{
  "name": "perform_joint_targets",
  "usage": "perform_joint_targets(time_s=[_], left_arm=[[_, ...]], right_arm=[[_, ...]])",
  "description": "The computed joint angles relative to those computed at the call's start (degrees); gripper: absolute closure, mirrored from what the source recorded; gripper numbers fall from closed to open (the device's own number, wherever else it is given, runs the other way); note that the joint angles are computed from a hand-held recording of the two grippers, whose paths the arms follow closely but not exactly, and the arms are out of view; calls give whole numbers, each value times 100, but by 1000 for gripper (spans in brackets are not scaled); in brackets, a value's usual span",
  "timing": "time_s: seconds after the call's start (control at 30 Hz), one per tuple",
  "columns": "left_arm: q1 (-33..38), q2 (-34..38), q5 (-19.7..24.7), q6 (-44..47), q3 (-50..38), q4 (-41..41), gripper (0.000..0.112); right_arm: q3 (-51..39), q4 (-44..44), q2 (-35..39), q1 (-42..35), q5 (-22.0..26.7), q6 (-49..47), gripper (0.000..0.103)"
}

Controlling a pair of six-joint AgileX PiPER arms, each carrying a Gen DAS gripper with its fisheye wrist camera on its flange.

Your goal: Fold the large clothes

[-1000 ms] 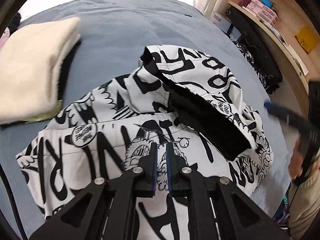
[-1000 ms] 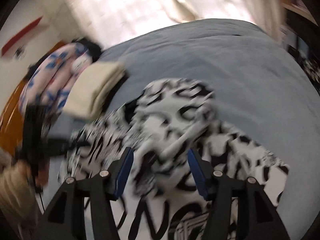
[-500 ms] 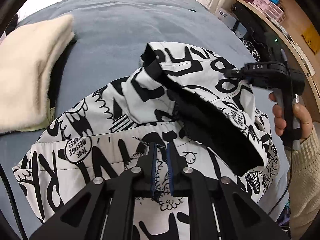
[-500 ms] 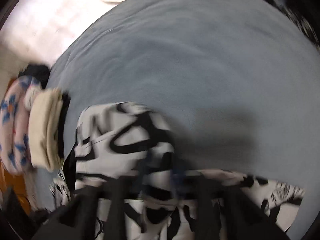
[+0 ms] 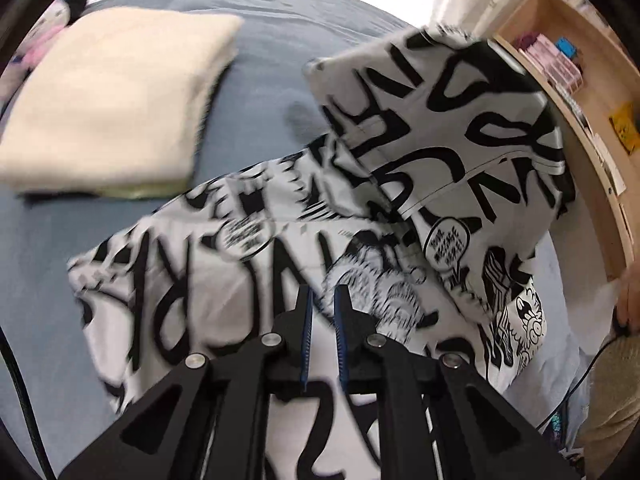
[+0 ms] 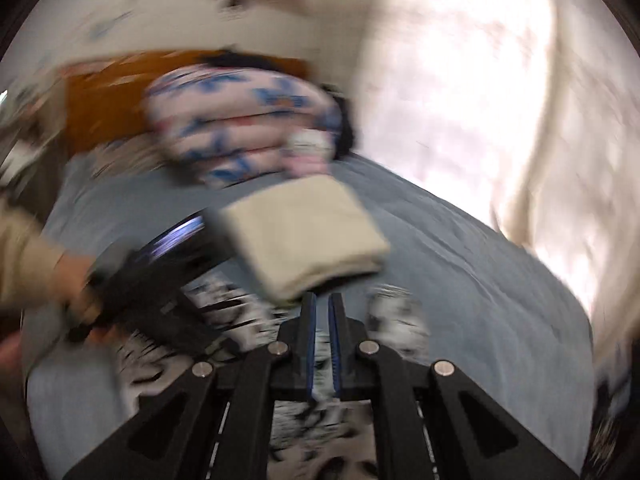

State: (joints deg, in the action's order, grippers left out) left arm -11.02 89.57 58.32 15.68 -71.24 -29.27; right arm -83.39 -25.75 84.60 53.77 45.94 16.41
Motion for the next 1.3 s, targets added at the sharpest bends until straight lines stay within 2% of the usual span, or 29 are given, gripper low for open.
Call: perform_joint_targets(time_s=[0.1,0.2,0.3,0.37,0.47,0.57,0.7,0.77,0.83,0.87,0.93,1.1,1.2,1.3], left_arm=[[415,-317,168,211,319,1,104],[682,-476,273,361,476,43,103],[766,-553,425,431,391,-35,102],[632,-538,463,369,227,-30,96],[154,-409,449,104,-159,143,89],[-358,-154,415,-211,-578,351,89],[-933,232,336,-571,-1123,518,88],[-1134,387,274,-669,-1301,578,88],[-1362,594,219,-809,-1532,698,88],[-1448,693,194,-857,-1630,739,88],[-1594,905,129,-956,-1826,831,88],[-1839,1548,10,-1206,-2432,1049,88],[-1855,1896,-7,-1302,-2736,1043,88],[-1860,2120,-9,-1381,-2914,1051,88]], right_arm=[[92,-252,162,816,254,198,97],[526,-608,259,1410,323,1058,97],[1098,-673,72,1462,186,2014,97],[1548,-814,-132,1341,36,2788,97],[2094,-740,-514,988,-163,3306,97],[2413,-678,-751,519,-160,3628,97],[2578,500,-1093,-966,-203,2952,94],[2557,1375,-1106,-1991,-253,2227,82],[2477,1987,-993,-2912,-231,1640,57],[2421,2055,-892,-3245,-237,1513,55],[2336,2131,-636,-3708,-320,1337,54],[1969,2950,340,-4801,-476,710,54],[1622,3078,1019,-5054,-311,702,54],[1495,3361,1463,-5147,-370,528,54]])
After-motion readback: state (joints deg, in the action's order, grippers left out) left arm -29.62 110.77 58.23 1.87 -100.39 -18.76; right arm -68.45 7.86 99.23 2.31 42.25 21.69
